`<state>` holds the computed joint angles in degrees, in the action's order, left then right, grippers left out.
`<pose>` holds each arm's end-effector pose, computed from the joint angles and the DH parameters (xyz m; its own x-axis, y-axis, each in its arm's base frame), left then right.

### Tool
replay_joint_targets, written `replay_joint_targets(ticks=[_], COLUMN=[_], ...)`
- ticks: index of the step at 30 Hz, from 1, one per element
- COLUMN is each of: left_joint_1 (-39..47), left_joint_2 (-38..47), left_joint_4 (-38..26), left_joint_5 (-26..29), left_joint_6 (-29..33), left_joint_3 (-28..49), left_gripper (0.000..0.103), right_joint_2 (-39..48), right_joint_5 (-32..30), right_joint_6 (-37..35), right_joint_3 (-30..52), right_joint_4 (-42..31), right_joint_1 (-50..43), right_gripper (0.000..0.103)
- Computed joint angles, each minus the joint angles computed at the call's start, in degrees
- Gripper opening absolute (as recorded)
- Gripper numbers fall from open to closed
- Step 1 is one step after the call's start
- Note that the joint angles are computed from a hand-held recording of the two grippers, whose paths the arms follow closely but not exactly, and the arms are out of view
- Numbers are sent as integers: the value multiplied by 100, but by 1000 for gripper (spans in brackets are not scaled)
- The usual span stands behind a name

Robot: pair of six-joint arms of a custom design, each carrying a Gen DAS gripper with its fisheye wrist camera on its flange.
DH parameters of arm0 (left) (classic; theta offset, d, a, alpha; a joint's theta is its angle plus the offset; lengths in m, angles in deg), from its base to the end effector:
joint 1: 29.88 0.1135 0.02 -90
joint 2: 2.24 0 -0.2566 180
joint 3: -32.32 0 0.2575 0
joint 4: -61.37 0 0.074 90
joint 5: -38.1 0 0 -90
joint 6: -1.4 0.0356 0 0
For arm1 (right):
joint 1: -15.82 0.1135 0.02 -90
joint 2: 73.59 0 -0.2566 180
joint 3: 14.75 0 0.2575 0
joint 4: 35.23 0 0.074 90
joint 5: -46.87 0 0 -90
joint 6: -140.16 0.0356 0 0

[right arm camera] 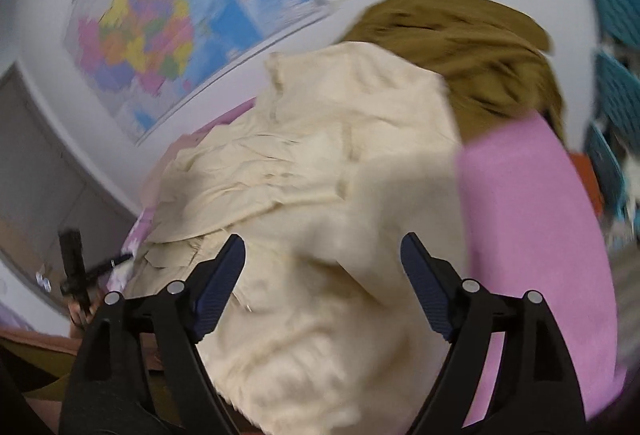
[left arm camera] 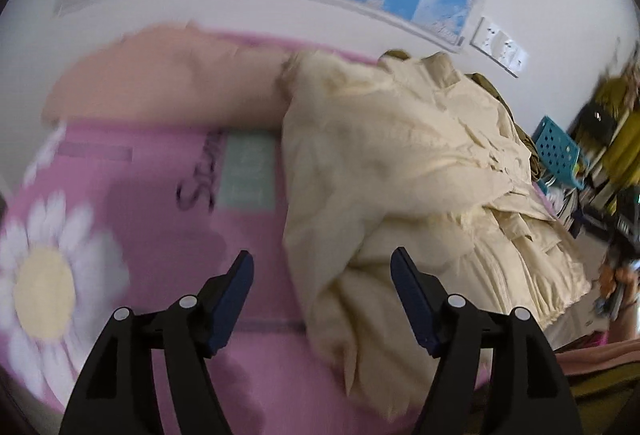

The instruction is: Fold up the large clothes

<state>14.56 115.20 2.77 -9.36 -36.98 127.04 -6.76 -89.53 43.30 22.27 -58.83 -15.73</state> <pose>0.2959 0.2565 0.1427 -0.7855 0.0387 -0.6176 0.2782 0.9136 -0.2967 0.1850 -0.0833 0.1423 -0.6785 0.3199 -0.6613 -0.0887 0.8579 0.5061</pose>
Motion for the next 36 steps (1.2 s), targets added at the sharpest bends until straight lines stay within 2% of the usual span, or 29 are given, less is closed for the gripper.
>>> replay_joint_targets(ticks=[3, 8, 12, 15, 16, 21, 24, 27, 29, 31, 32, 33, 35, 36], left_joint_1=[116, 139, 207, 244, 213, 154, 146, 86, -53, -144, -197, -241, -309, -306], left_joint_2=[258, 518, 823, 1098, 1118, 994, 1058, 1157, 1098, 988, 943, 869, 812, 909], left_joint_4=[-585, -1152, -1624, -2408, -2491, -2891, -3104, -3255, -3172, -2950, -2822, -2589, -2233, -2269], left_joint_5=[25, 104, 233, 304, 288, 126, 149, 241, 259, 302, 309, 315, 298, 331], left_joint_6=[306, 629, 806, 1312, 1345, 1951, 2159, 2165, 2063, 1882, 1758, 1533, 1055, 873], left_joint_3=[157, 229, 459, 765, 796, 529, 486, 520, 417, 270, 203, 113, 54, 172], left_gripper=[68, 73, 77, 79, 79, 83, 87, 93, 93, 90, 83, 71, 55, 50], right_joint_2=[211, 973, 1569, 1887, 1964, 1854, 1768, 1702, 1736, 1515, 1471, 1407, 1530, 1689], right_joint_5=[-665, -1134, -1153, -1290, -1365, -1430, -1442, -1558, -1619, -1567, -1564, -1579, -1665, -1723], right_joint_6=[-741, -2364, -3005, -3392, -3547, -3582, -3238, -3008, -2987, -2627, -2584, -2533, -2487, -2462], right_joint_3=[-105, 58, 74, 68, 59, -245, -475, -584, -607, -763, -790, -820, -810, -792], right_joint_4=[-673, -1860, -2171, -2334, -2418, -2182, -1736, -1517, -1454, -1101, -1058, -1031, -978, -918], right_joint_1=[-1073, -2253, -2585, -2621, -2577, -1963, -1492, -1182, -1034, -808, -771, -732, -726, -756], right_gripper=[83, 91, 92, 92, 92, 92, 93, 93, 93, 92, 91, 87, 66, 61])
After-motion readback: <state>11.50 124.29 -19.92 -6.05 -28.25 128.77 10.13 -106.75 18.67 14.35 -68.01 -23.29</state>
